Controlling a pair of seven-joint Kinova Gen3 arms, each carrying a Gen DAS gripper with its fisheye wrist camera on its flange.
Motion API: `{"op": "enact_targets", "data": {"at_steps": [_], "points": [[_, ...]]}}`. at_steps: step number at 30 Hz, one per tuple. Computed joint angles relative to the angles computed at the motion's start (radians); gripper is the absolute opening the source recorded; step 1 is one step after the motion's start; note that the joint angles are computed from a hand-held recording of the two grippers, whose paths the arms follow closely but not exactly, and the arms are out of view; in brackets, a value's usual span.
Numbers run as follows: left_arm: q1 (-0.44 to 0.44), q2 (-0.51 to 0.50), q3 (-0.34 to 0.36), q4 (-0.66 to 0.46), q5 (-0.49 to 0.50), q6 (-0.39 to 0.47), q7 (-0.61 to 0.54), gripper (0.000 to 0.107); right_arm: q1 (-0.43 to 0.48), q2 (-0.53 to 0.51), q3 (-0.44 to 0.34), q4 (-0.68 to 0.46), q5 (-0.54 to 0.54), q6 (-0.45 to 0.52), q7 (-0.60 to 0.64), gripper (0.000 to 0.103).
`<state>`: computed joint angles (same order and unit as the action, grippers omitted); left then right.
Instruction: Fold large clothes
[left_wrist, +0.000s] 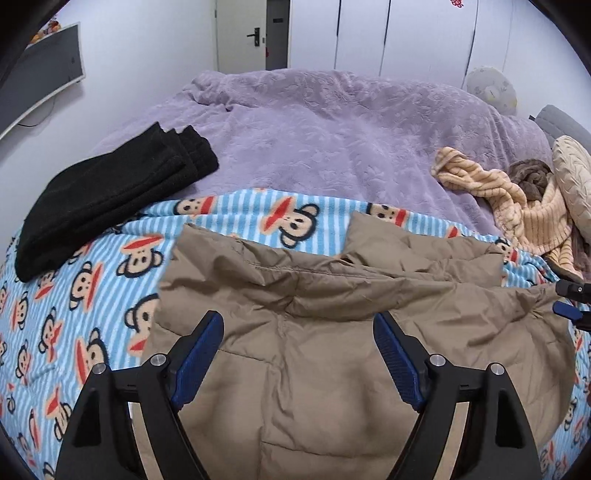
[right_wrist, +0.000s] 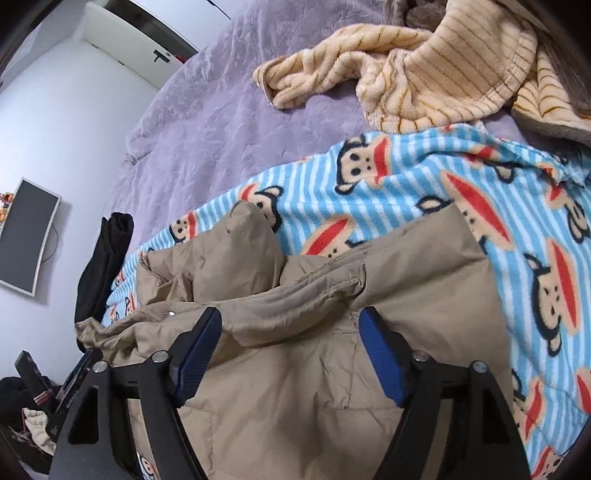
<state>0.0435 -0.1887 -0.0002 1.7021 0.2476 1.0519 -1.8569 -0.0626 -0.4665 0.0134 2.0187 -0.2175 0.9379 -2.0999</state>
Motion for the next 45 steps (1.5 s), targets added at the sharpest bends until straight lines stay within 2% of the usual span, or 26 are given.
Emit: {"op": "enact_targets", "data": {"at_steps": [1, 2, 3, 4, 5, 7, 10, 14, 18, 19, 21, 23, 26, 28, 30, 32, 34, 37, 39, 45], "points": [[0.014, 0.010, -0.018, -0.004, 0.034, 0.020, -0.028, 0.081, 0.000, -0.013, -0.008, -0.006, 0.001, 0.004, -0.004, 0.080], [0.023, 0.013, -0.018, 0.003, 0.051, 0.025, -0.045, 0.070, -0.005, -0.028, -0.012, -0.006, -0.004, 0.002, -0.005, 0.078], [0.023, 0.018, 0.001, 0.012, 0.052, 0.024, -0.052, 0.067, -0.012, -0.042, -0.016, -0.002, -0.008, -0.001, -0.004, 0.073], [0.031, 0.019, 0.019, 0.024, 0.047, 0.014, -0.045, 0.067, -0.024, -0.046, -0.028, -0.001, -0.011, -0.001, 0.000, 0.051], [0.041, 0.019, 0.037, 0.042, 0.043, -0.005, -0.034, 0.067, -0.039, -0.034, -0.038, -0.006, -0.011, 0.008, 0.009, 0.034], [0.065, 0.028, 0.074, 0.075, 0.019, -0.047, -0.002, 0.067, -0.068, -0.002, -0.074, -0.002, -0.006, 0.005, 0.026, 0.028], [0.092, 0.052, 0.134, 0.112, -0.072, -0.130, 0.102, 0.067, -0.081, 0.041, -0.153, 0.023, 0.029, -0.028, 0.002, 0.027], [0.109, 0.112, 0.124, 0.110, -0.096, -0.179, 0.171, 0.067, -0.075, 0.102, -0.223, 0.064, 0.123, -0.103, -0.068, 0.023], [0.124, 0.168, 0.124, 0.072, -0.141, -0.190, 0.218, 0.067, -0.099, 0.140, -0.172, 0.093, 0.140, -0.169, -0.064, 0.018], [0.124, 0.175, 0.121, 0.060, -0.152, -0.190, 0.221, 0.067, -0.099, 0.151, -0.165, 0.094, 0.147, -0.179, -0.063, 0.014], [0.122, 0.170, 0.114, 0.054, -0.214, -0.216, 0.270, 0.067, -0.105, 0.171, -0.138, 0.084, 0.143, -0.181, -0.047, 0.012], [0.102, 0.170, 0.095, 0.051, -0.252, -0.231, 0.298, 0.067, -0.110, 0.171, -0.102, 0.067, 0.129, -0.160, -0.017, 0.011], [0.063, 0.175, 0.065, 0.052, -0.298, -0.245, 0.298, 0.067, -0.056, 0.143, -0.141, 0.041, 0.213, -0.087, -0.062, 0.012], [0.044, 0.185, 0.057, 0.054, -0.350, -0.256, 0.316, 0.067, -0.024, 0.110, -0.126, 0.045, 0.245, -0.038, -0.082, 0.012], [0.018, 0.201, 0.039, 0.048, -0.338, -0.256, 0.320, 0.067, 0.004, 0.071, -0.090, 0.059, 0.248, -0.012, -0.081, 0.012], [-0.004, 0.228, 0.028, 0.033, -0.302, -0.243, 0.324, 0.067, 0.050, 0.043, -0.094, 0.073, 0.275, 0.004, -0.114, 0.012], [-0.004, 0.255, 0.031, 0.025, -0.312, -0.239, 0.344, 0.068, 0.076, 0.040, -0.084, 0.090, 0.281, -0.005, -0.135, 0.012], [0.025, 0.274, 0.043, 0.033, -0.383, -0.254, 0.399, 0.069, 0.075, 0.062, -0.018, 0.120, 0.227, -0.057, -0.114, 0.012], [0.033, 0.283, 0.044, 0.027, -0.398, -0.247, 0.415, 0.070, 0.084, 0.084, -0.009, 0.131, 0.208, -0.084, -0.114, 0.011], [0.013, 0.265, 0.038, -0.008, -0.357, -0.183, 0.374, 0.070, 0.087, 0.125, -0.014, 0.098, 0.201, -0.060, -0.092, 0.013]]}}
